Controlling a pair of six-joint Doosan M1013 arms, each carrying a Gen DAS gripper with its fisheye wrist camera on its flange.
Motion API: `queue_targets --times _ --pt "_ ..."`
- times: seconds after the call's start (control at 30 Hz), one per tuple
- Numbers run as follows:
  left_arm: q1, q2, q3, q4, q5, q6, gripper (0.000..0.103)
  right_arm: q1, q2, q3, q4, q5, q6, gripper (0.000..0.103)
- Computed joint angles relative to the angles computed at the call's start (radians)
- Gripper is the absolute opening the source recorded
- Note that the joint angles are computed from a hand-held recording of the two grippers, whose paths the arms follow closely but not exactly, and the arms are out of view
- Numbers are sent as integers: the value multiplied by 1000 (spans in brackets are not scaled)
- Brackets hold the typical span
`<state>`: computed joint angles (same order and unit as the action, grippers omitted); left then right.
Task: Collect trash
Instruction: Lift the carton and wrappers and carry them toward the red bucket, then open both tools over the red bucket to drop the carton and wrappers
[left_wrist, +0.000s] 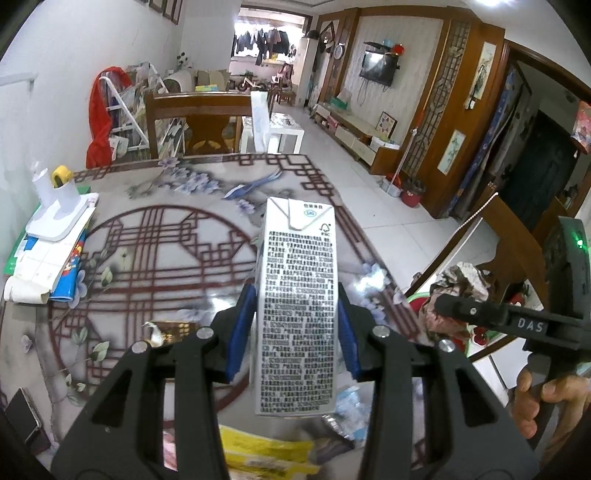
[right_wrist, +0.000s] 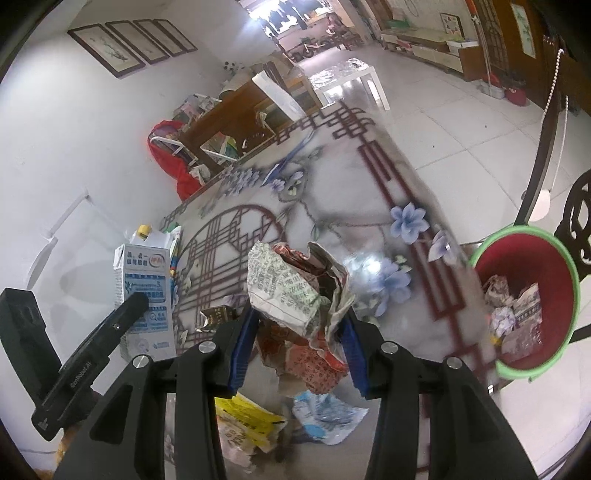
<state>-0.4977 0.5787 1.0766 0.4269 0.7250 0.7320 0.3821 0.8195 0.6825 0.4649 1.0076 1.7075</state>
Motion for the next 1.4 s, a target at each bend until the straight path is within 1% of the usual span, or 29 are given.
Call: queue_targets --times 0.17,0.43,0.7,0.87,1.03,1.23,1.3,1.4 --pt "-23 35 -63 30 38 -37 41 -28 -10 16 24 -3 -40 44" --pt "-54 87 -158 34 104 -36 41 -70 -12 36 72 6 -72 44" --pt "-73 141 -251 0 155 -9 41 -103 -13 55 108 17 -91 44" --pt "-86 186 -327 -30 186 35 41 -127 -20 77 114 14 -90 44" --pt "-96 244 -429 -76 221 98 41 -151 -36 114 115 -4 -83 44" --pt "-103 329 -584 -175 268 206 41 -181 -58 155 96 -31 -52 44" --pt "-104 367 -653 -224 294 245 41 -191 -67 173 84 -40 -38 44" --pt "-107 444 -800 -292 364 310 41 -204 -78 198 69 -47 -17 44"
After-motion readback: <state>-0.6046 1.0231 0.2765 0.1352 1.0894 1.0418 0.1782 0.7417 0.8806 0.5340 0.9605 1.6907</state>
